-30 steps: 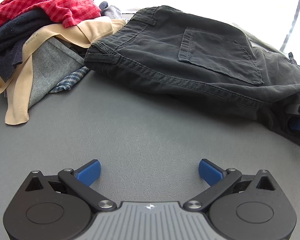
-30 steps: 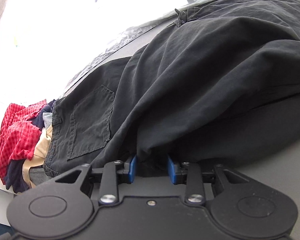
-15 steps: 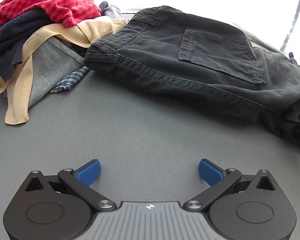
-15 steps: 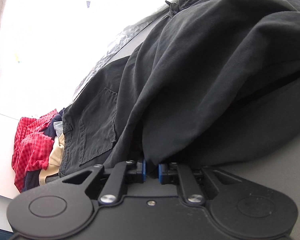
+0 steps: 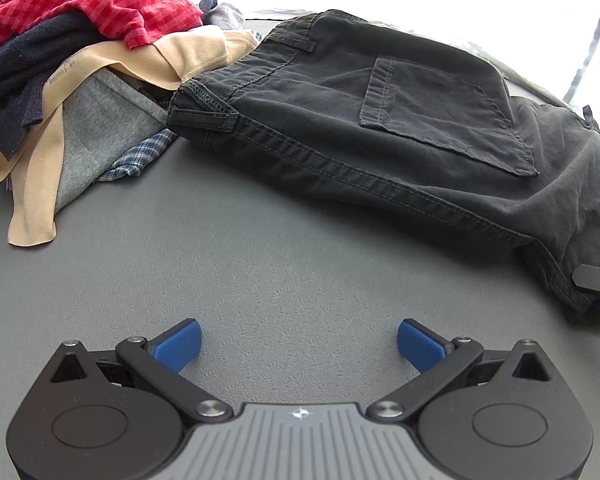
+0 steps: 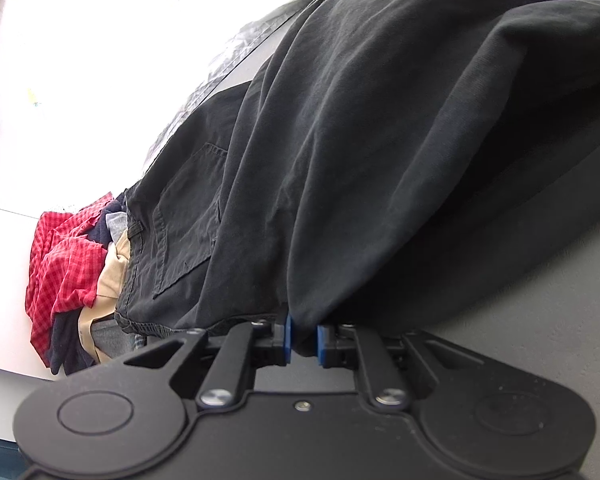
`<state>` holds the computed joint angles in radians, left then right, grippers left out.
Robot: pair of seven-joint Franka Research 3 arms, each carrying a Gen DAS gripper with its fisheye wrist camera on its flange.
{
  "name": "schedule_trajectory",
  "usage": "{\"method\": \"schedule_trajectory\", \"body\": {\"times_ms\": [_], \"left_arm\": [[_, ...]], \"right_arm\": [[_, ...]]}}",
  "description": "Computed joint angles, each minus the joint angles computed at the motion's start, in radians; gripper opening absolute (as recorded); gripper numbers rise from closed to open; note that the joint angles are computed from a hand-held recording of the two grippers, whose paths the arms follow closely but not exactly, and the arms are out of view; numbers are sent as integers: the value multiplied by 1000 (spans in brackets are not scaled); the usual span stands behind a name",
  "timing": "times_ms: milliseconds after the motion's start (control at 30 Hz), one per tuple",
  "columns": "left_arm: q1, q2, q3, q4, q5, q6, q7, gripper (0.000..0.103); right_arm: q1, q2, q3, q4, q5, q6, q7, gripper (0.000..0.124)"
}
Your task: Fold clothes
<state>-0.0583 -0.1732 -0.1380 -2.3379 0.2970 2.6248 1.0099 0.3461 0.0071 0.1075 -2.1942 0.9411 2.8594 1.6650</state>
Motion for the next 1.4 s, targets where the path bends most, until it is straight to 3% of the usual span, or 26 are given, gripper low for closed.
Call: {"method": "schedule_trajectory", "body": {"times_ms": [133, 233, 300, 400, 500, 600, 733, 867, 1000, 1133, 1300, 1400], "left_arm": [[-3, 12, 16, 24, -80, -7, -11, 103], [-15, 19, 48, 30, -222, 35, 43, 103], [-6, 29, 48, 46, -247, 46, 36, 103], [15, 53, 37, 84, -212, 62, -1, 103], [29, 84, 40, 126, -209, 81, -18, 103], [47, 128, 42, 182, -198, 94, -54, 103], [66, 187, 42, 251, -133, 51, -154, 103], [77, 214, 43, 274, -153, 46, -182, 103], [85, 232, 43, 283, -185, 56, -189, 103], [80, 256, 47, 301, -141, 60, -261, 103], [72, 287, 47, 346, -83, 35, -323, 102], [67, 301, 44, 373, -54, 18, -307, 88]], "right_arm": [[-8, -40, -10, -19, -88, -58, 115, 18], [-7, -79, -18, -50, -64, -55, 167, 18], [-7, -95, -26, -56, -28, -41, 205, 18], [-8, -96, -46, -35, 103, -31, 248, 17], [-8, -79, -58, 9, 269, 12, 186, 12], [-22, -48, -59, 62, 349, 23, 147, 8], [-51, 12, -52, 90, 259, 14, 261, 4], [-77, 61, -42, 57, 285, -1, 360, 0], [-96, 73, -15, 41, 570, 35, 173, 0], [-94, 72, -26, 42, 417, 15, 278, 0], [-102, 65, -23, 35, 522, 8, 228, 0], [-100, 60, -25, 31, 508, 10, 234, 0]]}}
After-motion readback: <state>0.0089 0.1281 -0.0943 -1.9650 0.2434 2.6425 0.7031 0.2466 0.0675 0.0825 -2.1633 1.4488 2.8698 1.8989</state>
